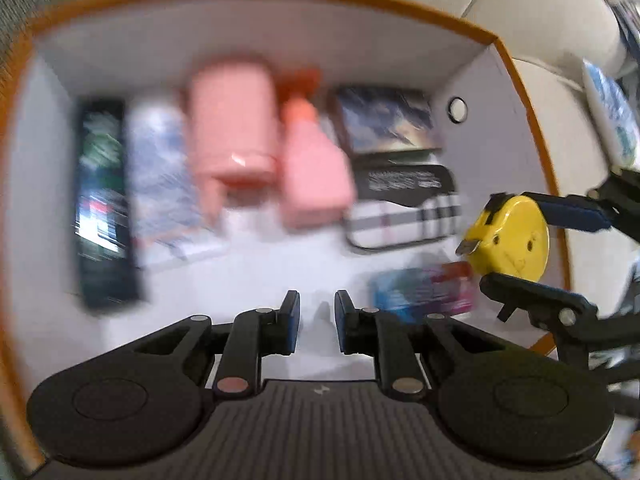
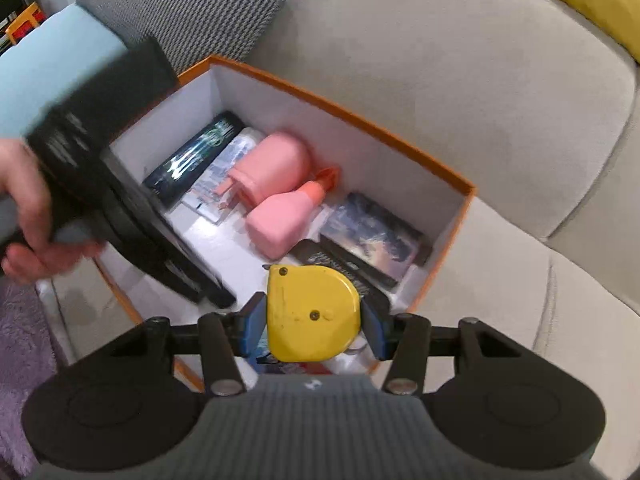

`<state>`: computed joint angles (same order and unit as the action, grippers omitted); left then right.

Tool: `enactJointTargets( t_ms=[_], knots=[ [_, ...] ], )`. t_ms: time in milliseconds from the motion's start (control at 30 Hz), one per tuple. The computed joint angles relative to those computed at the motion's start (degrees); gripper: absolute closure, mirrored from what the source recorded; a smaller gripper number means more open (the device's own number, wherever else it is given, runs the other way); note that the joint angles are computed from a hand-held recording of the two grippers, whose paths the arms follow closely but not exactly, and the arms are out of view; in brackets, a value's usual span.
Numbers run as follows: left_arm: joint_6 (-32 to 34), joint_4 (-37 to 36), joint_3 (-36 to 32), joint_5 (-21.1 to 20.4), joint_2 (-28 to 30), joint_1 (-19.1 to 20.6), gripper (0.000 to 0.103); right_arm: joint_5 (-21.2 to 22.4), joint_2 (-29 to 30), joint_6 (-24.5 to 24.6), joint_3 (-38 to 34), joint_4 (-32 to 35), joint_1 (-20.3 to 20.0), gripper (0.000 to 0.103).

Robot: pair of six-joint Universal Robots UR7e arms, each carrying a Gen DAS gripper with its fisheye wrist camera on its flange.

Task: Organize rigid objects
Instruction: 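Lower the tape measure into the box and open the right tool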

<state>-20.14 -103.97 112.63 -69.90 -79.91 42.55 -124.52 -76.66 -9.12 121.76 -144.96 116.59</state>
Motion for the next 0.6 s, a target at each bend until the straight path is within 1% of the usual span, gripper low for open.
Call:
enactJointTargets(
  t_ms=[67,100,133,267,300,400,500,600],
  knots=[
    [2.3,0.1,0.9,3.1,-2.0,-0.7,0.084,0.5,1.5,0.6,-0.5,0.2,0.1,0.051],
    [3.5,0.2,-0.2,4.0,-1.5,-0.5,0.084,1.1,2.4,1.2,-0.8,0.3,0.0,0.051],
    [4.1,-0.7,0.7,4.9,-2.0,-0.7,0.084,1.8,3.1,2.0,-1.1,0.4,-0.2,0.051],
    [5.3,-3.7,3.9,8.4,-4.7,-1.7,0.084,3.5,7.0,6.3,-2.5,0.1,-0.9,0.051],
    [5.2,-2.9,3.9,9.0,-6.0,-1.8,0.084,3.6,7.9,8.3,-2.9,0.3,-0.9,0.051],
    [5.0,-4.3,5.0,10.0,-6.8,-1.5,0.084,4.5,10.3,15.1,-4.2,0.7,-1.5,0.051],
    [5.6,-6.1,5.5,9.8,-7.0,-0.7,0.083,4.4,12.7,21.7,-5.6,1.4,-2.2,0.051],
    [6.1,-7.0,5.9,10.1,-7.5,-0.4,0.084,5.3,13.9,27.6,-6.6,2.5,-3.1,0.051]
  ],
)
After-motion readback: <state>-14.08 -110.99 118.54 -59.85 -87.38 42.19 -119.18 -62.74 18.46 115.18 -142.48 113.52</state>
